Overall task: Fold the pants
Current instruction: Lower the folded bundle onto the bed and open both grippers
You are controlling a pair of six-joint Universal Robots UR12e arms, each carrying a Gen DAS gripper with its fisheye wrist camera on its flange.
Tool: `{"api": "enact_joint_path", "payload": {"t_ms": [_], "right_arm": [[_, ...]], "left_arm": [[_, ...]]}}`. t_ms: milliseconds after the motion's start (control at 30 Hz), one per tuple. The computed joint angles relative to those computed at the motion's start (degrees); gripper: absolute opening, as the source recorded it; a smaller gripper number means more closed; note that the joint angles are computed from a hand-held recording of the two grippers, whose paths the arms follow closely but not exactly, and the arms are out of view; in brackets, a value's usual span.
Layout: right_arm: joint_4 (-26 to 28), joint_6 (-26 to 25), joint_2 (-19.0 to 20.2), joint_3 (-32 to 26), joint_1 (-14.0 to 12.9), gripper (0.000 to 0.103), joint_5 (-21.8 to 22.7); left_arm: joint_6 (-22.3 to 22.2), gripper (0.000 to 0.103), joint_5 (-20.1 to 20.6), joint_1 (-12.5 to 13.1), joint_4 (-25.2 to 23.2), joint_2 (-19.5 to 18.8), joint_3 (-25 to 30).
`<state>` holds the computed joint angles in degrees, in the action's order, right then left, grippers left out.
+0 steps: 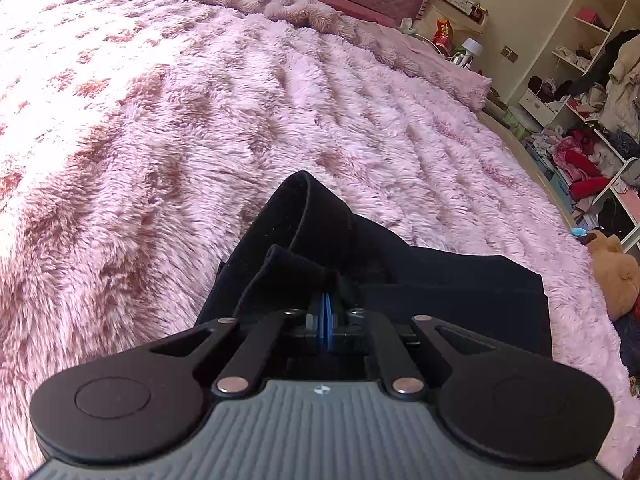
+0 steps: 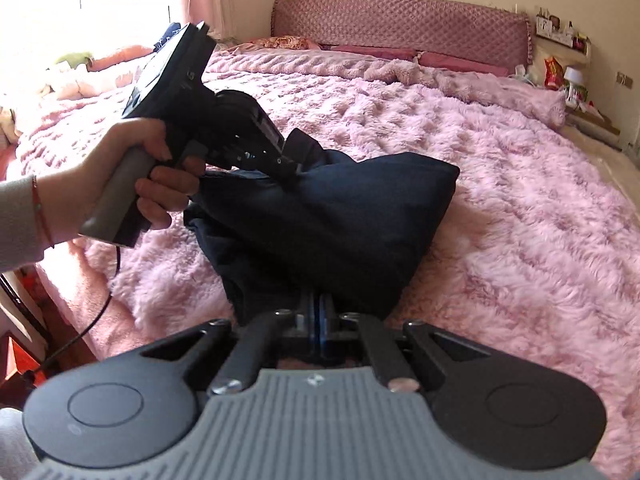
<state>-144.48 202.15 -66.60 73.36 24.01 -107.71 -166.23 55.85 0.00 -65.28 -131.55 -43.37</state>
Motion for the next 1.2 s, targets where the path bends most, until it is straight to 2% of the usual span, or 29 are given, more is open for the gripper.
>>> {"api": "enact_joint_path", "payload": {"t_ms": [133,233,267,367,533,600,633,667,700,800,833,867,900,967,1033,1100,1200], "right_arm": [[-1.86,4.5,-2.74,2.83,-1.05,0.0,4.02],[-4.17,6.15,-4.19,4.31,-1.95,0.0,10.24],[-4.46,7.13,-4.5,4.59,-1.93,0.0,10.49],[-4.2,6.78,-4.88,4.65,-1.27,0.0,7.53],[0.28,6.2,-2.96,2.26,-0.66,0.003,2.89],[1.12,4.49,-1.7,1.05,-0.31,0.008,1.69],[1.45,2.97,-0.99,0.41,-0.06,0.013,1.05],[1.93,1.86,-0.45,-0.19,0.14,0.024,0.57],[3.11,0.46,0.4,-1.18,0.49,0.028,-0.91],[4.24,-1.87,1.48,-2.5,1.14,0.029,-3.05],[3.99,-1.82,1.41,-2.43,1.18,0.031,-3.06],[3.14,-0.66,0.98,-1.86,0.98,0.033,-2.37],[2.18,1.35,0.44,-1.13,0.68,0.035,-1.42],[1.62,5.11,-0.39,-0.28,0.29,0.042,-1.01],[2.73,5.98,-0.54,-0.58,0.53,0.042,-3.37],[3.38,6.51,-0.61,-0.86,0.79,0.042,-5.22],[3.78,8.16,-0.96,-1.01,0.78,0.042,-5.32]], "left_arm": [[0.41,0.006,1.13,-0.31,1.12,0.26,-0.49],[0.57,0.006,2.06,-0.48,1.54,0.3,-0.59],[0.81,0.006,2.05,-0.49,1.27,0.21,-0.34],[1.83,0.006,1.64,-0.41,1.3,0.18,-0.39],[0.13,0.006,0.33,-0.06,0.73,0.05,-0.28],[0.06,0.006,0.31,-0.04,0.58,0.05,-0.25],[0.06,0.006,0.31,-0.04,0.58,0.05,-0.25],[0.31,0.006,0.45,-0.05,0.62,0.04,-0.24],[0.77,0.006,0.57,-0.08,0.75,0.16,-0.4],[2.74,0.007,1.06,-0.13,2.25,1.29,-2.05],[2.22,0.01,0.76,-0.02,4.16,2.21,-3.61],[1.84,0.016,0.57,0.1,6.19,3.11,-5.21],[2.02,0.02,1.29,0.07,8.66,4.35,-7.23],[3.14,0.021,4.56,-0.33,11.09,6.14,-9.87],[5.05,0.021,8.06,-0.78,11.68,8.09,-12.31],[5.15,0.026,10.16,-0.99,11.62,9.93,-14.46],[4.83,0.034,9.78,-0.71,11.44,12.46,-17.19]]}}
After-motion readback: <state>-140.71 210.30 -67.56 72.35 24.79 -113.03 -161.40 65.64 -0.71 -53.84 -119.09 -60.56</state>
